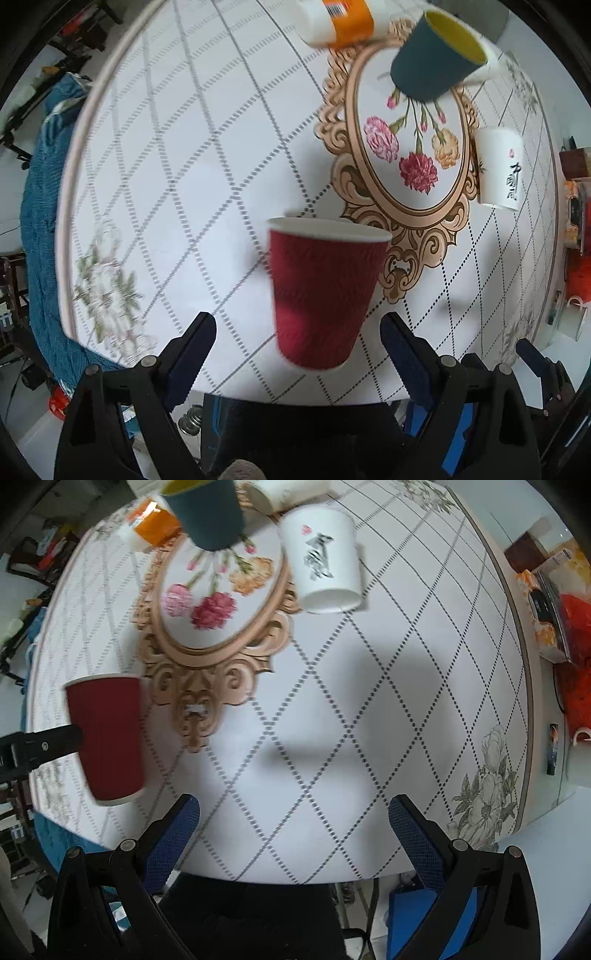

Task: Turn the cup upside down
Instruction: 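Bring the red cup toward the right tool and grasp it with the right tool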

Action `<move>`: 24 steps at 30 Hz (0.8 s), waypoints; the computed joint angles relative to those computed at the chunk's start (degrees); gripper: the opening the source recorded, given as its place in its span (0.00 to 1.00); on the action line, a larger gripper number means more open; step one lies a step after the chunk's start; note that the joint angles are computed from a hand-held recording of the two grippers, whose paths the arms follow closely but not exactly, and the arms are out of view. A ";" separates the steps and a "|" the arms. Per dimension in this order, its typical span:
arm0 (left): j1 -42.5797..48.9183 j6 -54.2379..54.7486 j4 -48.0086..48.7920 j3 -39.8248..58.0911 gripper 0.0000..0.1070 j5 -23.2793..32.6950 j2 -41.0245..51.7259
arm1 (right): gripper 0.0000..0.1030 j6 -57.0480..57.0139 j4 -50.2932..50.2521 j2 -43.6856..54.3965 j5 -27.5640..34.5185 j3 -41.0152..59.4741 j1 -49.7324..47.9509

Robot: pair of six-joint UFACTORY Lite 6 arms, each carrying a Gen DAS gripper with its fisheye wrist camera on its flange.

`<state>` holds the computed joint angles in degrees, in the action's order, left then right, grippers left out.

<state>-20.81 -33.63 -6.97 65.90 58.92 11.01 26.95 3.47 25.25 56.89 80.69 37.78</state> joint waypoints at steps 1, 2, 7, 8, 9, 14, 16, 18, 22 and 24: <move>0.21 -0.78 0.85 -1.05 0.85 0.56 -2.20 | 1.00 -0.22 0.38 -0.59 0.19 0.18 0.43; 0.41 -1.97 2.31 -2.60 0.85 1.49 -5.21 | 1.00 -0.49 1.00 -1.15 0.51 0.62 0.99; -0.21 -8.91 6.78 -6.63 0.85 6.05 -14.42 | 1.00 -1.51 3.96 -2.18 2.05 4.52 3.66; 0.06 -9.89 7.30 -8.20 0.85 6.54 -16.46 | 1.00 -1.80 4.48 -2.08 2.42 5.63 4.35; 0.58 -10.86 7.98 -10.20 0.85 7.40 -19.22 | 1.00 -2.31 4.94 -1.88 2.69 6.50 4.71; 2.55 -14.07 9.27 -17.87 0.85 9.29 -27.94 | 1.00 -4.12 6.01 3.05 4.39 13.94 7.41; 3.73 -14.84 9.12 -21.14 0.85 9.38 -30.57 | 1.00 -5.02 7.38 6.51 4.01 16.88 7.93; 4.85 -15.40 9.09 -24.02 0.85 9.08 -32.62 | 1.00 -5.46 8.96 11.00 3.66 20.87 8.29; 7.62 -14.86 9.19 -28.71 0.85 7.89 -35.22 | 0.98 -4.65 10.55 18.24 3.06 27.39 8.48; 9.23 -13.38 9.03 -31.02 0.85 6.34 -35.40 | 0.94 -4.51 12.59 21.43 2.86 30.23 8.27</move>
<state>-11.58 -47.01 2.06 34.89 65.26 -24.39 22.44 16.06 46.68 59.75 110.92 46.05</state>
